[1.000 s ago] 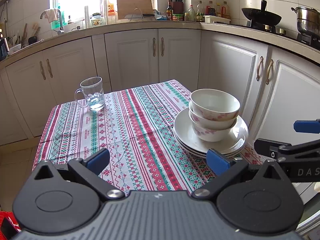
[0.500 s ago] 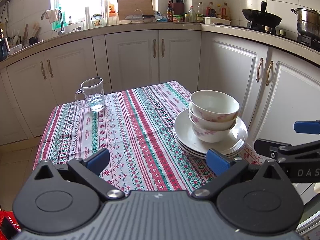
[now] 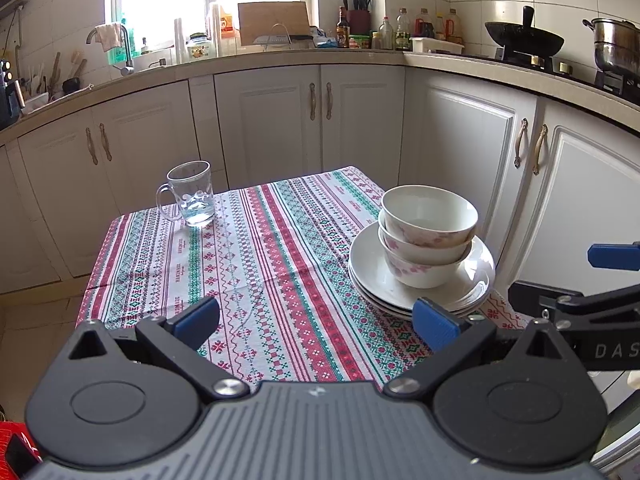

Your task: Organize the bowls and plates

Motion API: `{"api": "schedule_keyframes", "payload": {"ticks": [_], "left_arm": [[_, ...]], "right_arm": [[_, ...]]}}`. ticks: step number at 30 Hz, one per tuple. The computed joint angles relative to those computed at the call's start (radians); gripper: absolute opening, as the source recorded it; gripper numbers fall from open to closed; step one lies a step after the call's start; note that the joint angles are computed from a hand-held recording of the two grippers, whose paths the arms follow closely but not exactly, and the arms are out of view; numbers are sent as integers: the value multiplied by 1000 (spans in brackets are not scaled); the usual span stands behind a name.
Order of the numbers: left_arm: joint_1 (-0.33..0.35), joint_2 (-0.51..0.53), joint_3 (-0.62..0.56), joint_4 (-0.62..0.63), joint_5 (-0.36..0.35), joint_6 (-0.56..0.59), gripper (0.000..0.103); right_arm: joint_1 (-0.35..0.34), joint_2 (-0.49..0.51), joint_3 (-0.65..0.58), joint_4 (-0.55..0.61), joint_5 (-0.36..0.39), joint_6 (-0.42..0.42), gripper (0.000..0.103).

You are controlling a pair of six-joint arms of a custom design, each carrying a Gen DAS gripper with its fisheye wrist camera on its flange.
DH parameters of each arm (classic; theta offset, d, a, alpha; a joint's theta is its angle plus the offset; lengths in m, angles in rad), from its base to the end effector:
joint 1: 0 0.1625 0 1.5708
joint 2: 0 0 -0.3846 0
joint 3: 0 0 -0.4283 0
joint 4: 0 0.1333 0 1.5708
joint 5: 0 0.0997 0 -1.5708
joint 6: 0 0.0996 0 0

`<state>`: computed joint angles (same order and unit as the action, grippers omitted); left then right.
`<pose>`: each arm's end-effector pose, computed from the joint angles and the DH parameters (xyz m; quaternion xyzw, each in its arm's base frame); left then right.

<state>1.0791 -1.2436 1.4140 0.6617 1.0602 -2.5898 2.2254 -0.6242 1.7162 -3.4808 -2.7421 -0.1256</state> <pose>-0.0900 -0.5536 0.3227 0.3707 0.8277 -0.3421 0.2459 0.4018 -0.4553 0.0534 0.0875 -0.7908 0.4525 0.4029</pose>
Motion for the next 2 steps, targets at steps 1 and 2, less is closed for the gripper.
{"api": "schedule_keyframes", "payload": {"ticks": [1,2], "left_arm": [[-1,-1,1,0,-1,0,102],[-2,-2,3,-2,-1,1,102]], "right_arm": [[0,-1,2,-2,1,0,103],[0,-2,3,-5,1,-2,103]]}}
